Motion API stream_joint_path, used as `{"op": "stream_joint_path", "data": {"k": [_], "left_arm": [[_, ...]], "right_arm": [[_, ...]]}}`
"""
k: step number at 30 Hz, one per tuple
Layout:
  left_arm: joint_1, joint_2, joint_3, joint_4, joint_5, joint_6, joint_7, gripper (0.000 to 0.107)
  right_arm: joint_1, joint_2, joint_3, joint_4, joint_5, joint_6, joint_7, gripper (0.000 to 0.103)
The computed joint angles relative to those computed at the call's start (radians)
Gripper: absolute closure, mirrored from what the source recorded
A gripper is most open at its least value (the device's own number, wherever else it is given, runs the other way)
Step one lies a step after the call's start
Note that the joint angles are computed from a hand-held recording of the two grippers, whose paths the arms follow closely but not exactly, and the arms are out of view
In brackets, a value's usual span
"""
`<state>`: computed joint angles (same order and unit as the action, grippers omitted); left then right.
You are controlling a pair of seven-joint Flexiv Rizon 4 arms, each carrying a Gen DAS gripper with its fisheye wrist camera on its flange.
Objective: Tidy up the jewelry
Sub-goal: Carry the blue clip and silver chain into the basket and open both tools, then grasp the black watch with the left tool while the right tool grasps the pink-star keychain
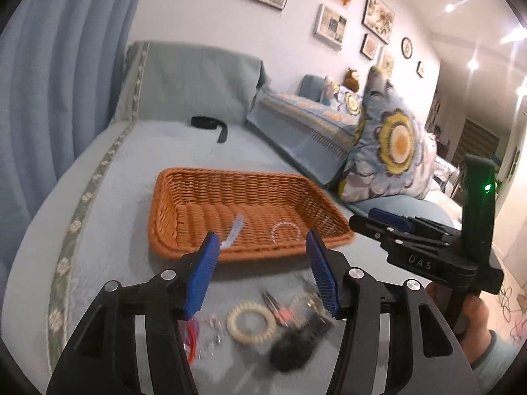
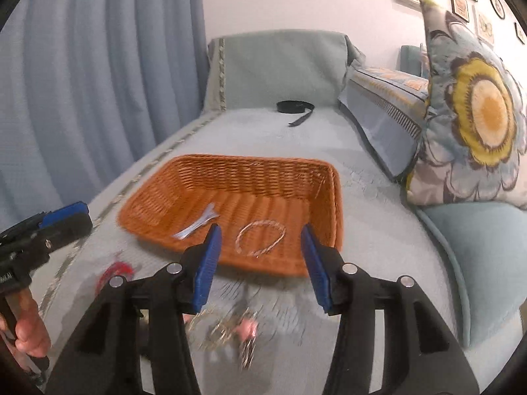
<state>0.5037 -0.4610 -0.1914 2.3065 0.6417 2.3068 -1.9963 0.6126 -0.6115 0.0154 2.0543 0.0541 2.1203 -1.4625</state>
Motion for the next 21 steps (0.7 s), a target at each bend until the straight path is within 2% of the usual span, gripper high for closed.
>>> {"op": "stream_joint_path", "data": {"k": [2, 7, 11, 12, 14, 16, 17, 19, 21], "left_arm": [[-0.033, 0.02, 0.039, 0.049, -0.016, 0.047, 0.029, 0.054], [-0.105, 0.011, 0.126, 0.156, -0.066, 0.16, 0.101, 0.054], [-0.105, -0.053, 0.132, 0.175, -0.07, 0.216, 0.116, 0.054], [-0.115, -0.073, 0.135, 0.173, -0.085, 0.219, 0.129, 0.054], [-0.132, -0.103, 0.136, 0.166, -0.109, 0.211, 0.158, 0.054], [-0.145, -0.133, 0.128, 0.152, -0.127, 0.191, 0.187, 0.054], [-0.145, -0.145, 0.12, 0.144, -0.13, 0.173, 0.199, 0.054], [-0.159, -0.169, 0.115, 0.134, -0.149, 0.15, 0.233, 0.054], [-0.168, -0.179, 0.108, 0.131, -0.178, 0.129, 0.255, 0.054]], "right_arm": [[0.03, 0.01, -0.014, 0.035, 0.036, 0.027, -0.018, 0.056], [-0.01, 0.002, 0.054, 0.108, 0.033, 0.093, 0.004, 0.056], [-0.02, -0.033, 0.066, 0.116, 0.044, 0.098, 0.046, 0.057], [-0.017, -0.042, 0.06, 0.111, 0.044, 0.083, 0.051, 0.057], [0.023, -0.057, 0.018, 0.094, 0.074, 0.032, 0.036, 0.066], [-0.01, -0.075, 0.036, 0.083, 0.025, -0.012, 0.064, 0.068], [-0.026, -0.078, 0.045, 0.079, 0.003, -0.03, 0.075, 0.074], [-0.025, -0.081, 0.04, 0.079, -0.012, -0.02, 0.079, 0.075], [0.008, -0.08, 0.012, 0.074, -0.013, -0.058, 0.074, 0.075]]}}
